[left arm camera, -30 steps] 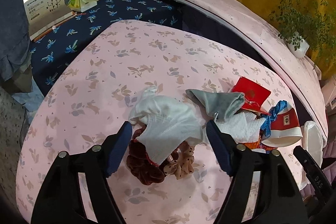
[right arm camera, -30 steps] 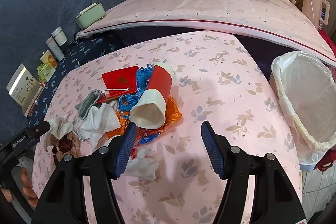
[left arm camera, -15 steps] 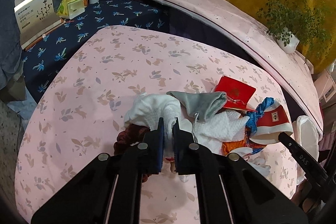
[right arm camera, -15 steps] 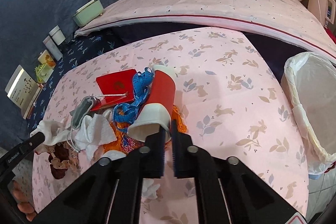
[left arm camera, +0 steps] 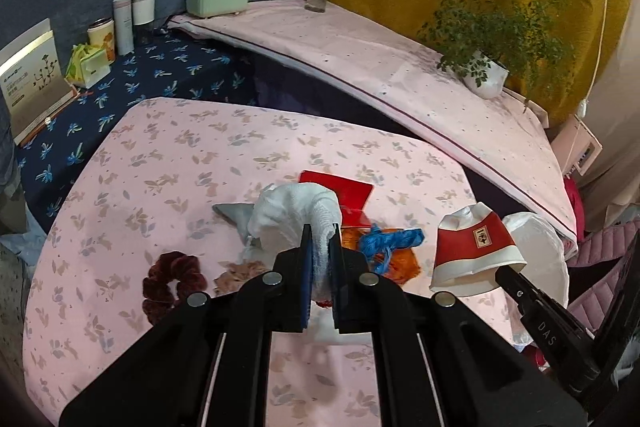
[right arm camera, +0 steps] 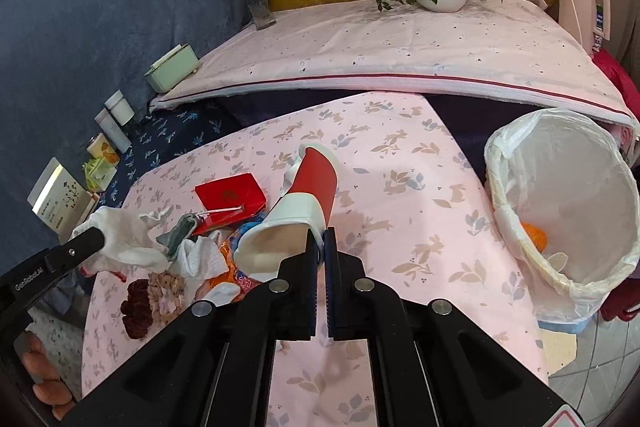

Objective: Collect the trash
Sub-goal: 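Carry the white glove and red-white cup into the bin and release both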

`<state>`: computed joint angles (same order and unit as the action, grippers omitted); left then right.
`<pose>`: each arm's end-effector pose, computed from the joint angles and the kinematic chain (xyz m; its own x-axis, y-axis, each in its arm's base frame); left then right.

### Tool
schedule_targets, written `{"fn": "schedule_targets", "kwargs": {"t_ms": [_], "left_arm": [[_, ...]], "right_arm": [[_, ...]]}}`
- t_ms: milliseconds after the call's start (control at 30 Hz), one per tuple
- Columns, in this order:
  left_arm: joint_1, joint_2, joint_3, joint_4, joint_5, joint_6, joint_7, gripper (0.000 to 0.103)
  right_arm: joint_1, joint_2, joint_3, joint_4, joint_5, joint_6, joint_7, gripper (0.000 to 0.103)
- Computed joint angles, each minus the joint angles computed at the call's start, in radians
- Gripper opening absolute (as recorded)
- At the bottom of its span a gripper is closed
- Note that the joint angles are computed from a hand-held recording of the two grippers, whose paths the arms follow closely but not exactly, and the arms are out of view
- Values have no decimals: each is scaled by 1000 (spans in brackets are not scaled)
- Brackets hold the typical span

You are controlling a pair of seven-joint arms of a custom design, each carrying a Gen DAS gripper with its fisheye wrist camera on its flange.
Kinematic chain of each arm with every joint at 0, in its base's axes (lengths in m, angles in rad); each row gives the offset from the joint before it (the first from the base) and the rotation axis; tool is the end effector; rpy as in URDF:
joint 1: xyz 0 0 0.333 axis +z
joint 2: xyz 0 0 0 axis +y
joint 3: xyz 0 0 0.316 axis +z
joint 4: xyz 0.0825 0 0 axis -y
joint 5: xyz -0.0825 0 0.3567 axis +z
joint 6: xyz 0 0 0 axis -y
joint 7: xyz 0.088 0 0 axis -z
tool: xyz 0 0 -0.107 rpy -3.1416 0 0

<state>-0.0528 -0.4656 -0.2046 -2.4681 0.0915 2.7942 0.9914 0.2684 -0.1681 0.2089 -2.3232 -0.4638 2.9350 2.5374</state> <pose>0.4124 -0.1250 0.5604 0.1328 -0.9632 0.2336 -0.6926 -0.2588 -0.6733 0.4344 0.2622 0.5076 0.0462 -0.9634 -0.2640 -0.7253 0.1494 -0.6720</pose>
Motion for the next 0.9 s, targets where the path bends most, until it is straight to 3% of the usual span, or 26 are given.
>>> {"fn": "schedule_targets", "kwargs": {"t_ms": [300, 900], "left_arm": [[-138, 102, -20, 125, -77, 10, 54, 7], [-322, 463, -103, 499, -132, -26, 181, 7]], "right_arm": [[-71, -176, -16, -166, 84, 41, -35, 3], [-274, -409, -81, -421, 283, 58, -167, 3]]}}
